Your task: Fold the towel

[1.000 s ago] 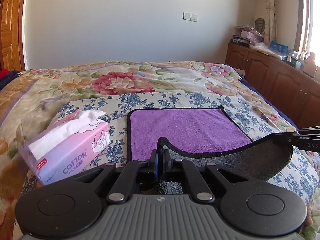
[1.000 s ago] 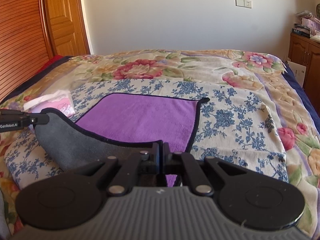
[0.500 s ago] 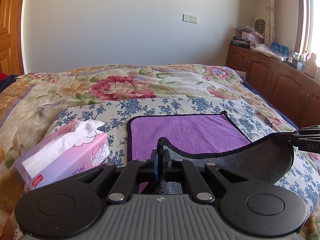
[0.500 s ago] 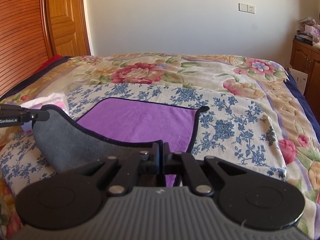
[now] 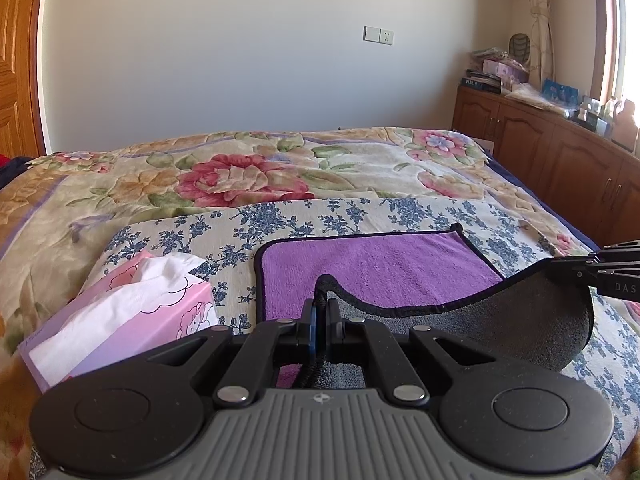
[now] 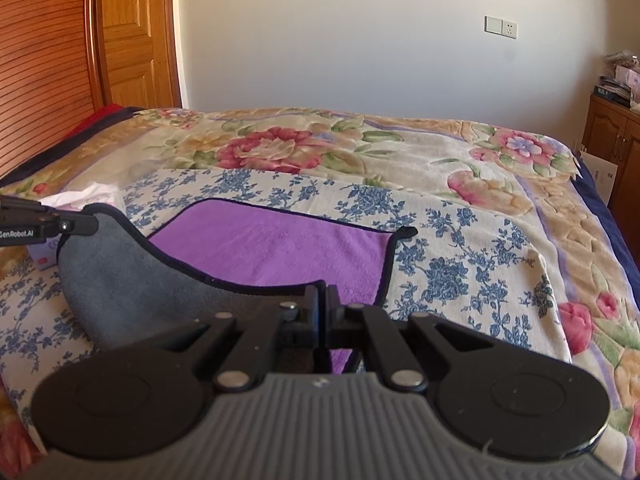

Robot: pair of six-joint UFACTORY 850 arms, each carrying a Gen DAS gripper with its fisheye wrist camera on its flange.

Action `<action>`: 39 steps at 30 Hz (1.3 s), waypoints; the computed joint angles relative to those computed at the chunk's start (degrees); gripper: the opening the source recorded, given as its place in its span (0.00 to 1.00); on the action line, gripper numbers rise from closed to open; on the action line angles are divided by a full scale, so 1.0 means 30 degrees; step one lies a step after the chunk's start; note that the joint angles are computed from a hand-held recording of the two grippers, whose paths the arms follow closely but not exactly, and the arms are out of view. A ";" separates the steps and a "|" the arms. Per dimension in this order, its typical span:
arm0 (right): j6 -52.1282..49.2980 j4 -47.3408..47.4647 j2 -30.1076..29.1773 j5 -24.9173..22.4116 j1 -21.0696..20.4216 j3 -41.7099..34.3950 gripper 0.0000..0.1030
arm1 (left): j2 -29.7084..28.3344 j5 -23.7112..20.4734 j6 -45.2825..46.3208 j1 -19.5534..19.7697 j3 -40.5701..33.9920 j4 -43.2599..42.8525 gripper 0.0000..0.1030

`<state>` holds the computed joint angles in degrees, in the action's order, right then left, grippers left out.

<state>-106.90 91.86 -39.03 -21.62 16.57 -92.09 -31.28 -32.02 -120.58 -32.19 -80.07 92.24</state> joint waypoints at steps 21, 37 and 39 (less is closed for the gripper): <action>-0.1508 0.0500 -0.1262 0.0507 0.0140 -0.1956 0.03 | -0.0984 -0.0028 0.0904 0.0503 -0.1711 0.0017 0.05; -0.2531 0.0776 -0.2446 0.0960 0.0338 -0.3765 0.03 | -0.1949 -0.0438 0.1032 0.0913 -0.2934 0.0234 0.05; -0.2444 0.0618 -0.2644 0.1103 0.0397 -0.4109 0.03 | -0.2051 -0.0437 0.1178 0.0981 -0.3087 0.0072 0.05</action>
<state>-114.23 93.71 -46.97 -18.31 17.76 -104.42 -37.43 -33.33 -117.04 -29.25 -89.33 92.45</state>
